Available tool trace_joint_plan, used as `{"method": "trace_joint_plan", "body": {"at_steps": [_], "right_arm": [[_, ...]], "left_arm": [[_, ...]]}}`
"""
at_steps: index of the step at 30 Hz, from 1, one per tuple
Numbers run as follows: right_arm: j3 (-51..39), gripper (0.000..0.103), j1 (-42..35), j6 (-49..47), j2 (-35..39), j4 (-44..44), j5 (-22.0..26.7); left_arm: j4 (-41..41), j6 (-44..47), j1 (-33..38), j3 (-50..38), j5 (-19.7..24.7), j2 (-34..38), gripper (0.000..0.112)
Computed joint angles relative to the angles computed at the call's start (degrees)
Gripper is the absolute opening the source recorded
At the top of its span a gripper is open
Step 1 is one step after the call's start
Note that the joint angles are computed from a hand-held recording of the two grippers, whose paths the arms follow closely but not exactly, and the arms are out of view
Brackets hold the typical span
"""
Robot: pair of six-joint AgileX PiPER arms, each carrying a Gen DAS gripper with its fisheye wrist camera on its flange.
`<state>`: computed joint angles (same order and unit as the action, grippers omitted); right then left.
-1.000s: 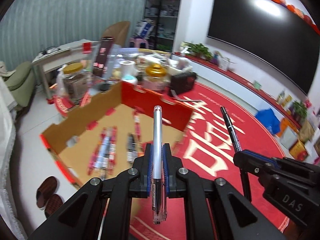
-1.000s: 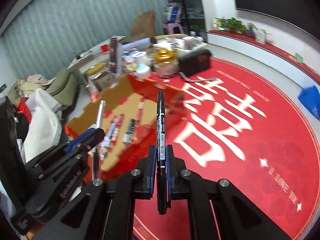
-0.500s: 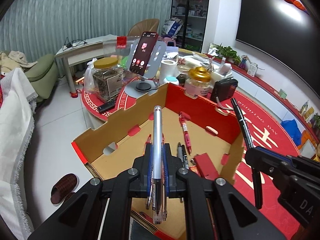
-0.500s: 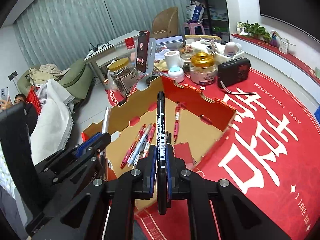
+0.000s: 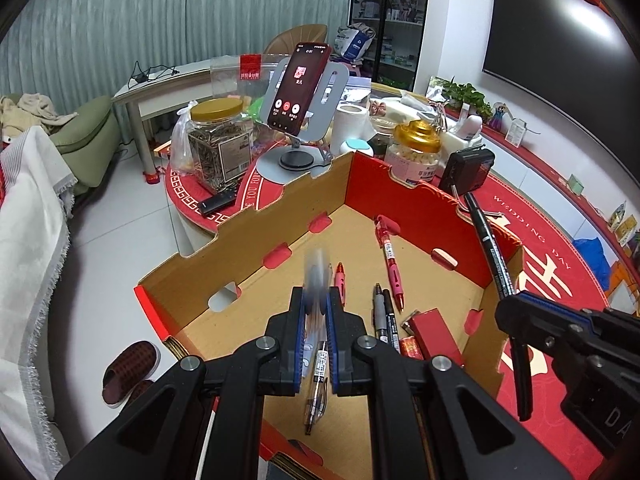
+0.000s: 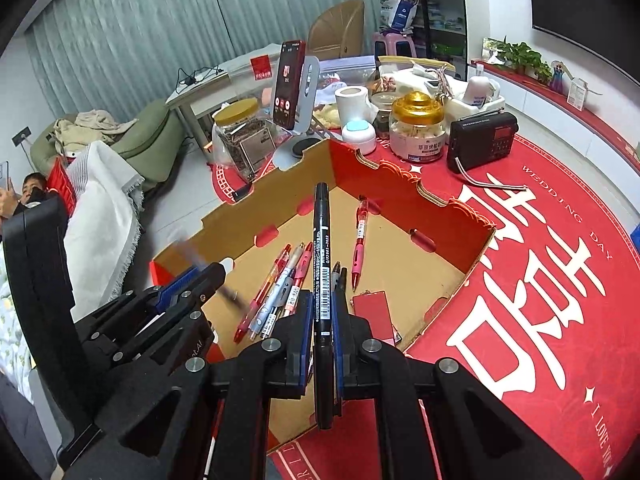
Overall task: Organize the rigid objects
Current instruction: 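Lower the silver pen and black marker into the box and open both tools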
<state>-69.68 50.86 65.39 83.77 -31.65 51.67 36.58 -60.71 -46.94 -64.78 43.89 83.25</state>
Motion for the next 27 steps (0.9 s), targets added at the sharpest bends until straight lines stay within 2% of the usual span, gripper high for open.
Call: {"method": "trace_joint_plan", "body": {"at_steps": [15,23,24,25,27], "right_arm": [[-0.41,0.010,-3.63,-4.03,3.61,3.94,-1.57],[0.61,0.010,-6.31,-6.20,5.61,6.96,-2.30],[0.43,0.010,-6.58,-6.43,5.98,7.11,-1.96],[0.35,0.010,-6.82,-6.85,6.18,7.39,-1.70],[0.43,0.013,-6.96,-6.80,6.15,6.98,-0.48]], "left_arm": [[-3.37,3.82,1.84,-1.84,-1.12,3.86,0.010],[-5.36,6.95,1.83,-5.59,0.92,7.46,0.013],[-5.88,7.64,1.94,-5.86,0.82,7.78,0.024],[-6.22,8.55,2.01,-6.26,0.81,8.19,0.053],[-2.15,5.23,0.58,-6.63,3.10,8.91,0.083]]}}
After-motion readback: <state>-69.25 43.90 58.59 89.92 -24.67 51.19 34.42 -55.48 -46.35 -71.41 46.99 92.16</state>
